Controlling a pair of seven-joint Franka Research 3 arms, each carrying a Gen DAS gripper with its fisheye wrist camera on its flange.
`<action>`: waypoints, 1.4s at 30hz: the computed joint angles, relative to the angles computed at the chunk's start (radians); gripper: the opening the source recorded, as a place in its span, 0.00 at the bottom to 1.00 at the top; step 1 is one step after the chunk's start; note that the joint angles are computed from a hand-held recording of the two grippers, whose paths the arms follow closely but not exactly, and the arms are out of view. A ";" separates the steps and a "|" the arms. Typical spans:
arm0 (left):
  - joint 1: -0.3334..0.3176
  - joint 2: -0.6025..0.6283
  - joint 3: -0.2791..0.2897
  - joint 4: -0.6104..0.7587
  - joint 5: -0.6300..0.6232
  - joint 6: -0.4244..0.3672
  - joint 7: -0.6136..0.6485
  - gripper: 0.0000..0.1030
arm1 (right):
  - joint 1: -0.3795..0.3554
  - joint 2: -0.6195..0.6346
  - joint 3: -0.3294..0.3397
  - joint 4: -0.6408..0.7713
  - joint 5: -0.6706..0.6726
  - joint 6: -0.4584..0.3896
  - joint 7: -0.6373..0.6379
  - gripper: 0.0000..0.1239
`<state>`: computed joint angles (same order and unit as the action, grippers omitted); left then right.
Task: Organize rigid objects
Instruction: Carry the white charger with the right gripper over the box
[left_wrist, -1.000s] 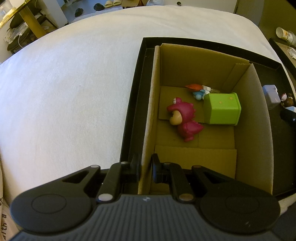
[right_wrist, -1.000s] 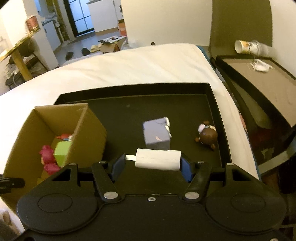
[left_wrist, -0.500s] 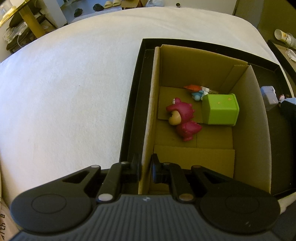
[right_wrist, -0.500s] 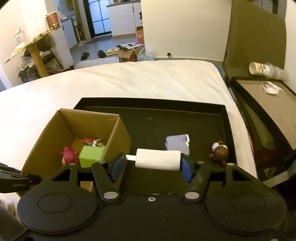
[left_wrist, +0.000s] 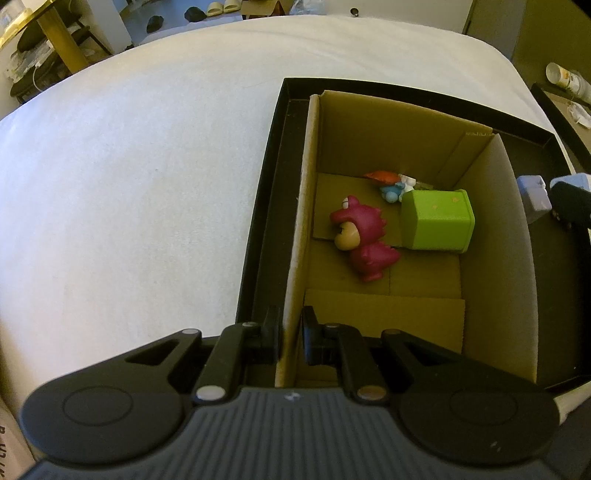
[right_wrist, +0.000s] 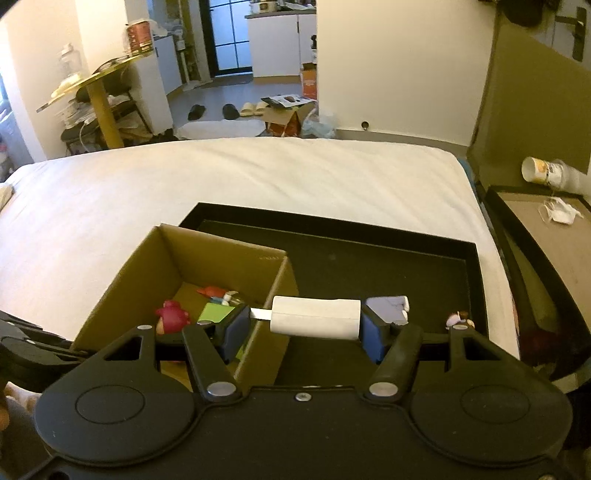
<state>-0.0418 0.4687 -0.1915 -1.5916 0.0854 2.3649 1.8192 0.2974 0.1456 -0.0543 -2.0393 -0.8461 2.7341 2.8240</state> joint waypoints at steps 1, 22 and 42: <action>0.001 0.000 -0.001 0.000 -0.001 0.000 0.001 0.10 | 0.001 0.003 0.001 0.007 0.000 -0.001 -0.005 0.49; 0.025 0.006 -0.011 0.018 -0.057 -0.018 0.040 0.10 | 0.045 0.075 -0.010 0.109 0.087 0.044 -0.228 0.49; 0.035 0.022 -0.016 0.037 -0.091 -0.029 0.057 0.10 | 0.096 0.208 -0.049 0.214 0.438 0.105 -0.619 0.50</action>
